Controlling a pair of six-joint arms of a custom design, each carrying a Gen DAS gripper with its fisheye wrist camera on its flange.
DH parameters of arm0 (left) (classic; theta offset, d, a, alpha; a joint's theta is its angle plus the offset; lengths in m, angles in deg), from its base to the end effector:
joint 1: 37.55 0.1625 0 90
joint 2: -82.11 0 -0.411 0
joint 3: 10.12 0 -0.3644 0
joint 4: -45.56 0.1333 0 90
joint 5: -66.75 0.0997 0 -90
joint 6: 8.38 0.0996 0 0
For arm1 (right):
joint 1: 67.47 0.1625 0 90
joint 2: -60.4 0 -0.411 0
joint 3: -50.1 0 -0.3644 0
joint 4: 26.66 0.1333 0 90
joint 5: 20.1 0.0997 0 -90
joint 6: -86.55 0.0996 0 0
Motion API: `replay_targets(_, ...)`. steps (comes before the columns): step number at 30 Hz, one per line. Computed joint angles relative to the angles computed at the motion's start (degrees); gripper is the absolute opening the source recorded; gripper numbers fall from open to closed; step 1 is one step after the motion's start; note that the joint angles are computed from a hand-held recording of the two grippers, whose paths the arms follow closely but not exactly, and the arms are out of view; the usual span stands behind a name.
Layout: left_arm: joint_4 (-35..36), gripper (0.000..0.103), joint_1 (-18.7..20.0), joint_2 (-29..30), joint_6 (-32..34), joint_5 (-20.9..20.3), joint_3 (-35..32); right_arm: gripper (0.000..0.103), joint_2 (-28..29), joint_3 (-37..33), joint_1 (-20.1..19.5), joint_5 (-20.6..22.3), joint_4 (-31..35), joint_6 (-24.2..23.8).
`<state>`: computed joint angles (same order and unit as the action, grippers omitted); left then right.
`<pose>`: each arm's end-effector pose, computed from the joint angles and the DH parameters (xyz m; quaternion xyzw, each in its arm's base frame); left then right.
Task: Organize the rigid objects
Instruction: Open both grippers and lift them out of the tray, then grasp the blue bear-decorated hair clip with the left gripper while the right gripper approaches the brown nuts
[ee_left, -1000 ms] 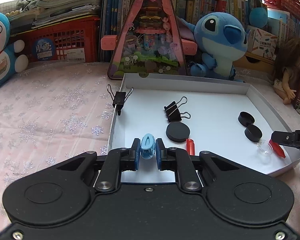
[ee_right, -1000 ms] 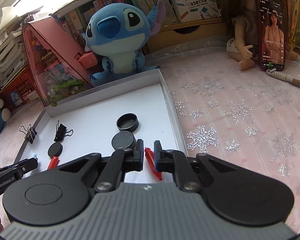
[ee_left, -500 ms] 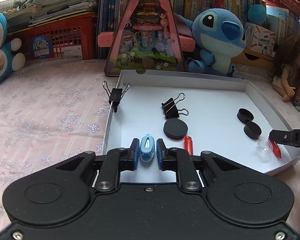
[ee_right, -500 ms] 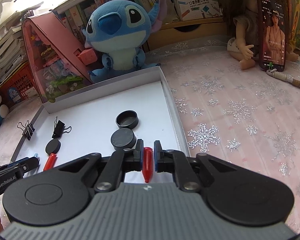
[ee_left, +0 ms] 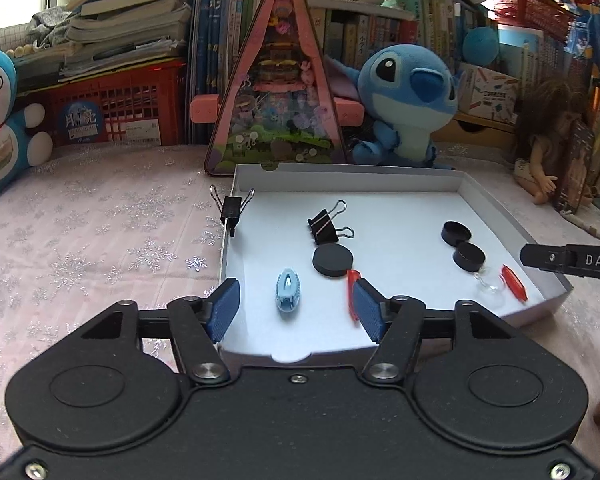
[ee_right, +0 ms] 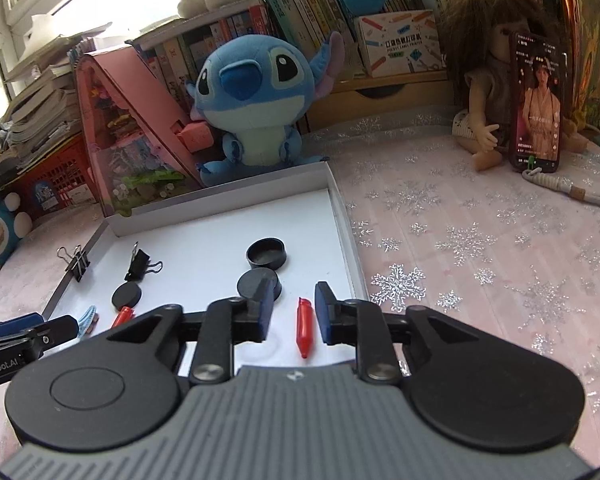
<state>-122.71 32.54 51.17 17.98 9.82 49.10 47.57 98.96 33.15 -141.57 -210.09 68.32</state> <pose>-0.0965 -0.8175 0.2239 0.2308 0.8462 -0.3899 0.2803 0.2312 -0.7917 0.0776 0.0842 -0.8501 0.4454 0.2680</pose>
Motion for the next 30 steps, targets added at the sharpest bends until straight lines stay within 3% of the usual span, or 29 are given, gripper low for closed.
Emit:
replay_targets(7, -5.4, 0.067, -0.4, -7.2, 0.8, -4.0, 12.8, 0.074, -2.9, 8.9, 0.9, 1.6, -9.4, -6.3)
replay_targets(13, -8.3, 0.072, -0.9, -12.1, 1.7, -6.8, 21.8, 0.084, -3.9, 15.5, 1.9, 2.1, -19.2, -15.2)
replay_targets(21, -10.8, 0.076, -1.3, -16.5, 3.5, -8.9, 30.7, 0.088, -5.0, 24.3, 2.4, 2.4, -30.4, -20.7)
replay_targets(30, -16.3, 0.079, -1.2, -17.5, 5.7, -10.7, 37.1, 0.093, -4.0, 31.0, 2.1, 2.5, -42.1, -29.1)
